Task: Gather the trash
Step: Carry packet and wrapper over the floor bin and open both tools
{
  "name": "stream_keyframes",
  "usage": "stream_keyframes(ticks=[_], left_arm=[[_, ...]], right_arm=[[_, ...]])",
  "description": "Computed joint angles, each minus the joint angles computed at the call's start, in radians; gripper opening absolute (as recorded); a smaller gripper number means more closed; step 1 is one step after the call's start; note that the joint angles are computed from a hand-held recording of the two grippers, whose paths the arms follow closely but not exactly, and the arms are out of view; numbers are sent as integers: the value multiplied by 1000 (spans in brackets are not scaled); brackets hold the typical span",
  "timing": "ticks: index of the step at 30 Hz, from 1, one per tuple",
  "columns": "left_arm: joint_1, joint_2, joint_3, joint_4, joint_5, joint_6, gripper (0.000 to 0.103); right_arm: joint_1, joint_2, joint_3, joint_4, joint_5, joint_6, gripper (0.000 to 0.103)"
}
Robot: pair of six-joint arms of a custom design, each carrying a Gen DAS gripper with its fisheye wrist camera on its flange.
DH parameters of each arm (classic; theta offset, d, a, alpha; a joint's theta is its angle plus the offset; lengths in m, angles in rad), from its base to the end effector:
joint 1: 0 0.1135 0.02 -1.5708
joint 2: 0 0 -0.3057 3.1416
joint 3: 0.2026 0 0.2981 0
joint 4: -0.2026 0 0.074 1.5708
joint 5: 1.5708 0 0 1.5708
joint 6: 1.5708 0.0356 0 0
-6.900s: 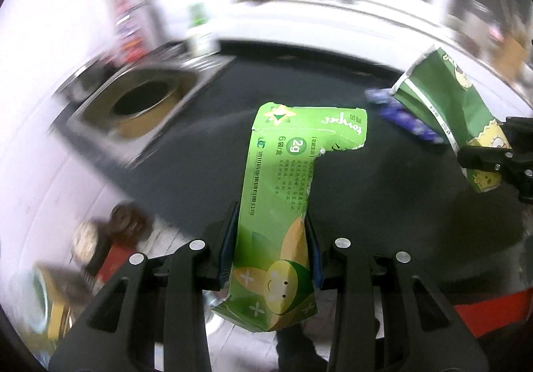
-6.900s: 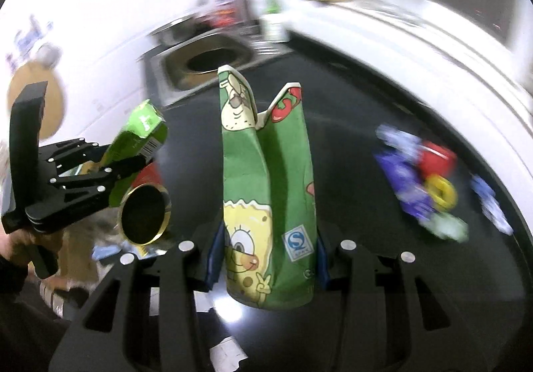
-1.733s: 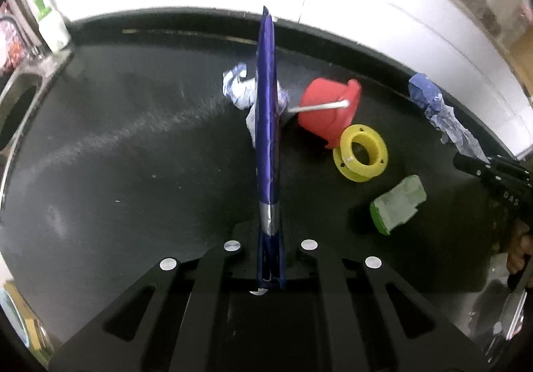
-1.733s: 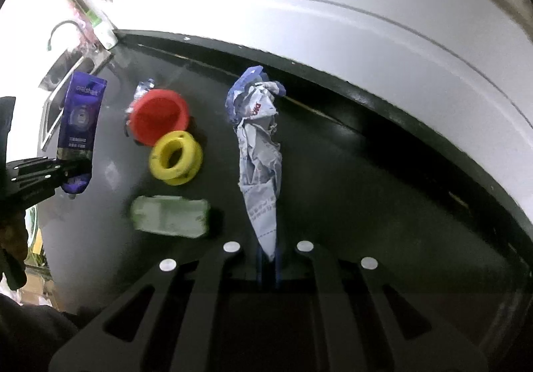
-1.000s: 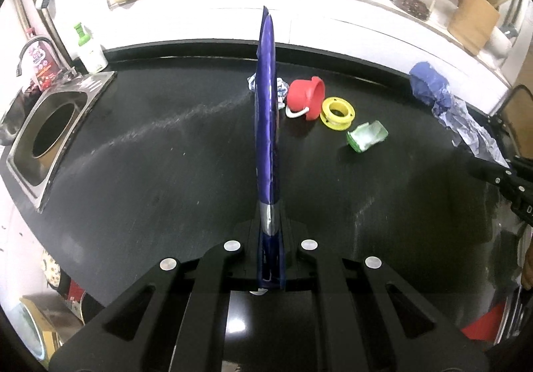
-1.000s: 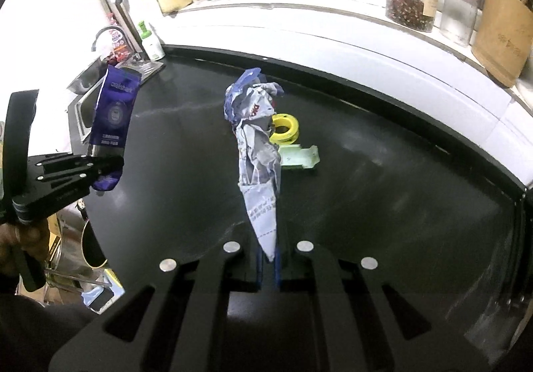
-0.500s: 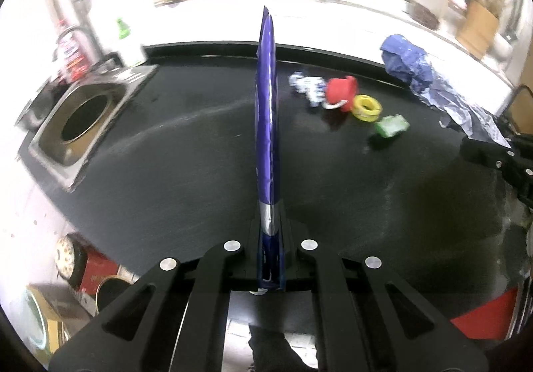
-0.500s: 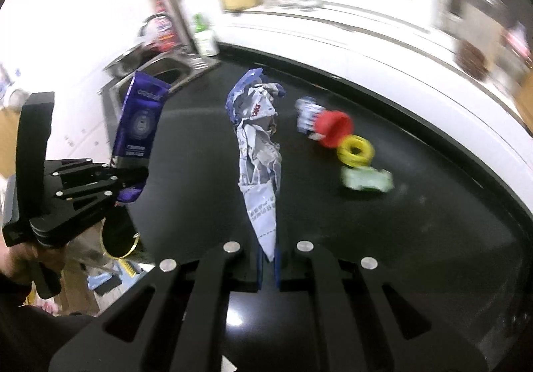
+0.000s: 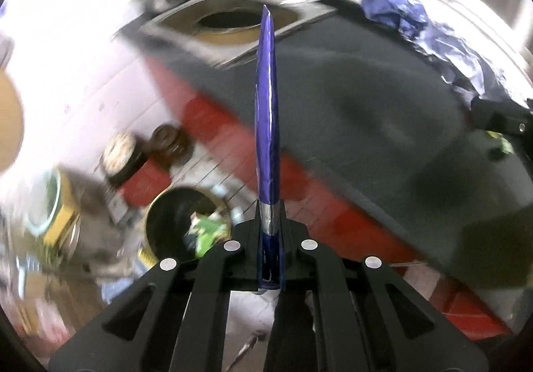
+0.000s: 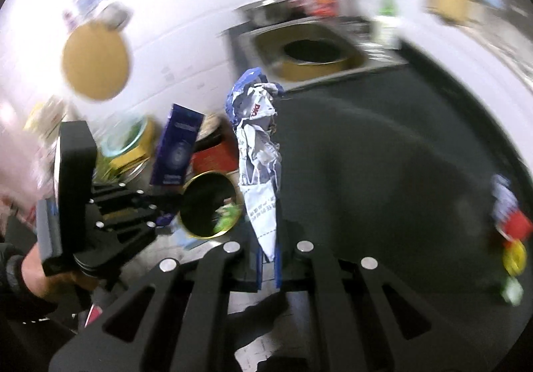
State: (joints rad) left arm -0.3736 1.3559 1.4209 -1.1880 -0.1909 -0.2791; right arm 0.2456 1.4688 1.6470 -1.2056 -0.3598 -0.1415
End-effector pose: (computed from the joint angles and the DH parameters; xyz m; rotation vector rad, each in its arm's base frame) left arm 0.2720 -0.0994 0.3928 0.0677 2.6573 0.0470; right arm 0.3084 0.0902 0.4365 -0.6231 2.5011 0.5048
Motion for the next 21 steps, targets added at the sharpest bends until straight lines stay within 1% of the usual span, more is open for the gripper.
stream_keyframes(ticks=[5,8,9,12,14,18,20,21], left_arm=[[234,-95,-180,69,61,67,5],[392,-110,-281,129,106,124,5],[451,-101,-315,162,125,151,5],[572,-55,-375,239,181,209,5],[635,-6,-409,301,212,244,5],[681,96,-421,397,237,272,5],[702,138,-424,427,251,279,5],[714,164,-424,445,260,285,6]], right_arm=[[226,198,83,64,14,76,6],[321,356,185,72,21,117,6],[340,393,210,71,21,123,6],[407,559,325,68,29,142,6],[432,641,379,62,32,160,6],[464,836,555,9,34,168,6],[471,900,621,-16,39,168,6],[474,946,676,-38,42,170,6]])
